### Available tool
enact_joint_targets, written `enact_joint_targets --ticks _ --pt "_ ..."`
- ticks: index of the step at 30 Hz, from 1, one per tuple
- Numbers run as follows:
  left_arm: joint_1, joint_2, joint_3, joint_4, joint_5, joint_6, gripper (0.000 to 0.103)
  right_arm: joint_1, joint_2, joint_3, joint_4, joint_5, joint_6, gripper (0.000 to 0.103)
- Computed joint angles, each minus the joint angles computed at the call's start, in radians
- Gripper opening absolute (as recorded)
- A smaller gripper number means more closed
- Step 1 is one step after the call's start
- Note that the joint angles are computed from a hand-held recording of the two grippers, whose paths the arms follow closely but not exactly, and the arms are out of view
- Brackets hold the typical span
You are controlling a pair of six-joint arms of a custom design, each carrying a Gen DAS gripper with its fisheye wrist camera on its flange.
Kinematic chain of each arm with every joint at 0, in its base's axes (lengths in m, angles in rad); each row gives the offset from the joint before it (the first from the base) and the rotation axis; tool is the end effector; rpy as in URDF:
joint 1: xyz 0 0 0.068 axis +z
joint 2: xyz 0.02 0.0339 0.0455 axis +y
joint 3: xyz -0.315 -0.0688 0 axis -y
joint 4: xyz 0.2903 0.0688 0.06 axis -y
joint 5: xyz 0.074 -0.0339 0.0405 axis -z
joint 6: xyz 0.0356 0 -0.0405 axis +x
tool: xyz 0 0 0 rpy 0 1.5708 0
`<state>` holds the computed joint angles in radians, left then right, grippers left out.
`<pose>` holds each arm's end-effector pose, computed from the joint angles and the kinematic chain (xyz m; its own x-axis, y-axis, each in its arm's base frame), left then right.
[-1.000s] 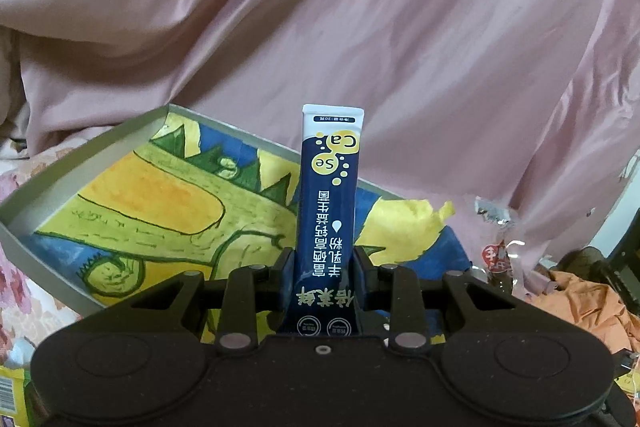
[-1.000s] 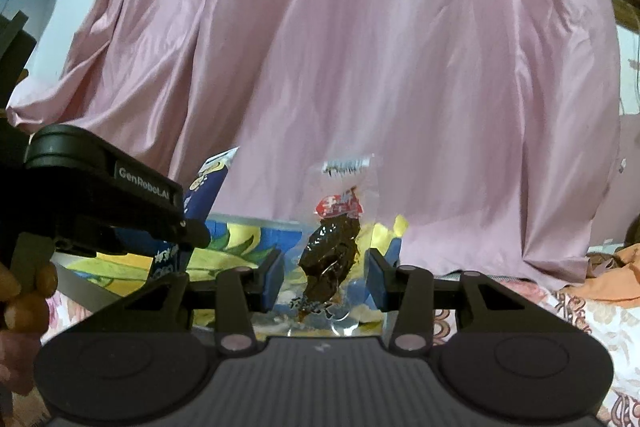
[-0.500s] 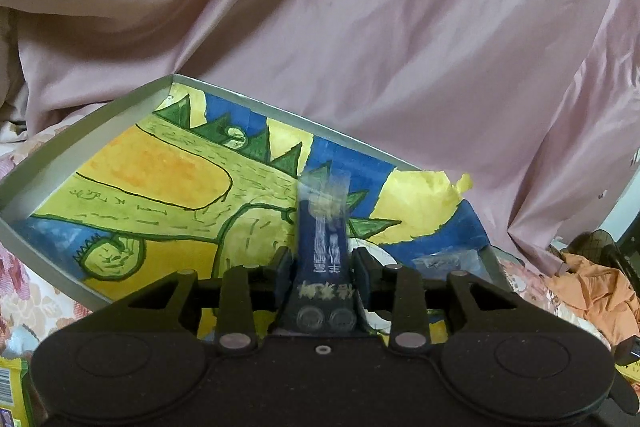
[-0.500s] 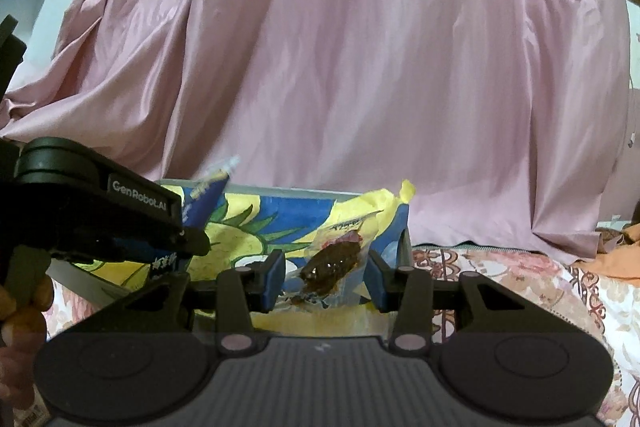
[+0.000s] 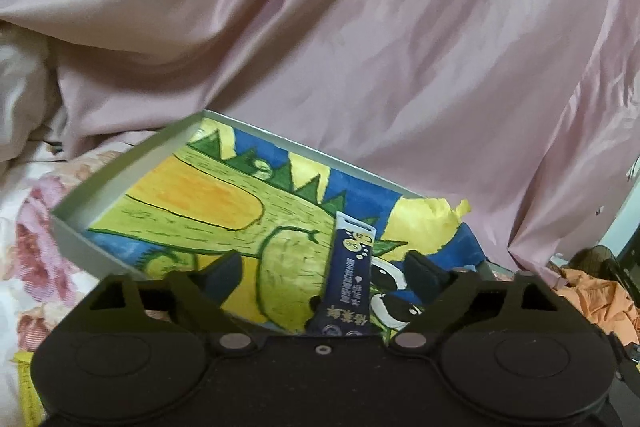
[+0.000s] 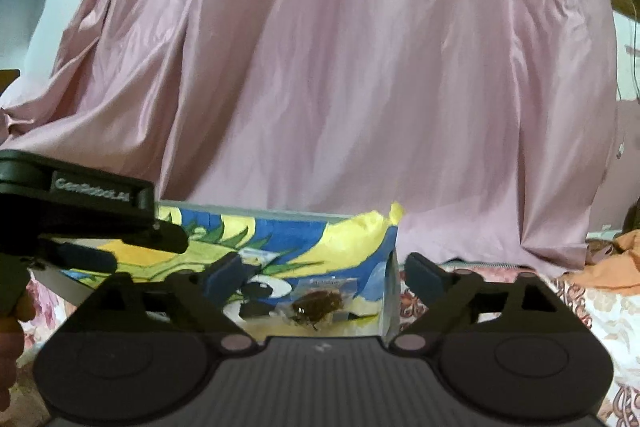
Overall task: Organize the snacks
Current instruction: 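Lower the blue stick into the tray with the left tool while the right tool drops the meat pack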
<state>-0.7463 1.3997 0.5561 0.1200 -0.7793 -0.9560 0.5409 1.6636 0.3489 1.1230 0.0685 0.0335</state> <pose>0.2215 -0.1708 0.1812 -0.3591 -0.4595 -0.8124 -0.3416 0.8747 -0.3438 0.2484 0.1463 0.1406 -0.1785 -0.0682 -0.9816 -0.4504 0.8926 0.0198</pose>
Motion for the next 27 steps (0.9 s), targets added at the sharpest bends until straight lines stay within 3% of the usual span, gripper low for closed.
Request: enact_joint_targets --ticks 5,13,21,27 --pt "-0.073 -0.067 -0.011 -0.101 -0.12 -0.046 0.102 0.024 -0.027 -0.045 0.073 0.033 -0.028 0.103" --pt "-0.214 -0.154 -0.016 -0.34 -0.277 -0.195 0.102 0.072 -0.11 -0.129 0.112 0.067 -0.067 0.103" --pt "-0.397 -0.171 0.021 -0.749 -0.385 -0.561 0.102 0.16 -0.297 -0.23 0.039 0.134 -0.085 0.103" --pt "-0.552 -0.109 0.072 -1.127 -0.403 -0.936 0.102 0.242 -0.47 -0.288 -0.08 0.197 -0.063 0.103"
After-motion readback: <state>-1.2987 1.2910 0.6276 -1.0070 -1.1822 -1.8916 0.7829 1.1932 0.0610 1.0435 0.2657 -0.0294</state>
